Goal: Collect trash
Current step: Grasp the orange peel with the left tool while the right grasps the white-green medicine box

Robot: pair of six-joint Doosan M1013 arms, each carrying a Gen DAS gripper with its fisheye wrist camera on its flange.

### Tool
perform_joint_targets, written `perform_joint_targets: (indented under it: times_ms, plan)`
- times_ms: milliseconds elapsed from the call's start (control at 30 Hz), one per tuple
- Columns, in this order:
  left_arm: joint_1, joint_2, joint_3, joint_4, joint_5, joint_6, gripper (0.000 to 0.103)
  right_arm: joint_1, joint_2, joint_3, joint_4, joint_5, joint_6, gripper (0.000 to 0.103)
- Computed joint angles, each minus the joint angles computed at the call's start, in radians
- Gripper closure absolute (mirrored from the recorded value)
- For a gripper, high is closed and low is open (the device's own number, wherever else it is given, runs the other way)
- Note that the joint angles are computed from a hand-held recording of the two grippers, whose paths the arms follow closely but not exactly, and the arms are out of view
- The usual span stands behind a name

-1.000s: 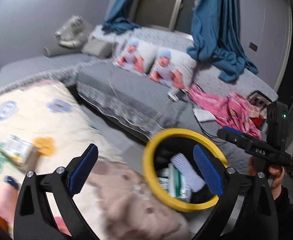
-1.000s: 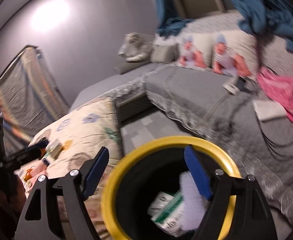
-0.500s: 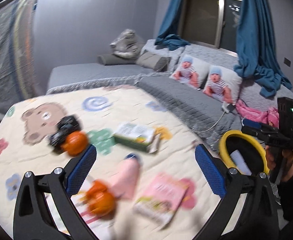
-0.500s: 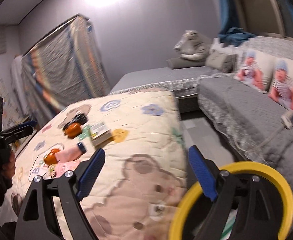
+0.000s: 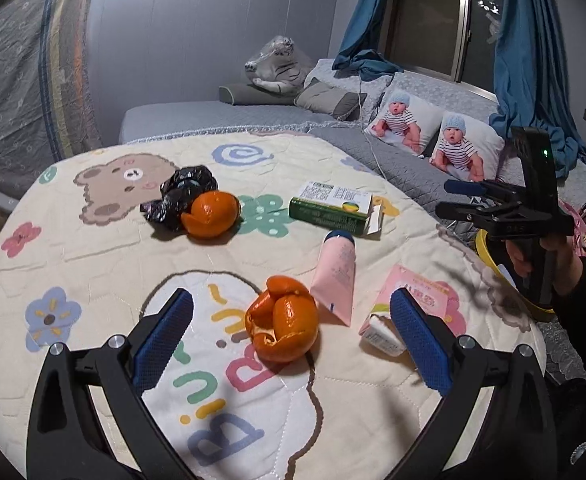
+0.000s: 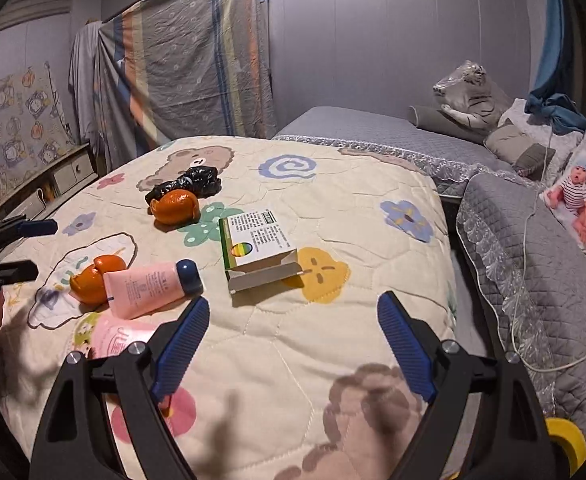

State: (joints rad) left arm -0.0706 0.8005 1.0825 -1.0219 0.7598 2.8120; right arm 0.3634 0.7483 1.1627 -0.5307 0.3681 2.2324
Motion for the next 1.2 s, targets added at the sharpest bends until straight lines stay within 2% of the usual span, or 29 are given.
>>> perform_joint_targets:
  times_ms: [100,533,833,900,967,1100,1200]
  plan:
    - [-0.004,0.014,-0.013,0.042,0.002,-0.047,0.009,-0.002,0.024,-0.037,0.023,0.023,-0.046,0.021]
    - [-0.012,0.071,-0.102,0.173,0.084,-0.218,0.009,-0.019,0.118,-0.188,0.277,0.120,-0.354,0.020]
    - [-0.021,0.117,-0.185,0.263,0.146,-0.334,0.009,-0.019,0.187,-0.322,0.316,0.235,-0.462,0.020]
    - [-0.026,0.127,-0.203,0.301,0.159,-0.357,0.011,-0.019,0.205,-0.358,0.324,0.267,-0.482,0.021]
    - [-0.031,0.138,-0.224,0.336,0.171,-0.384,0.022,-0.020,0.227,-0.400,0.337,0.303,-0.508,0.021]
    - [-0.029,0.151,-0.251,0.330,0.187,-0.398,0.022,-0.017,0.254,-0.454,0.308,0.326,-0.498,0.021]
    - [-0.031,0.159,-0.267,0.338,0.194,-0.402,0.022,-0.019,0.284,-0.516,0.328,0.374,-0.526,0.020]
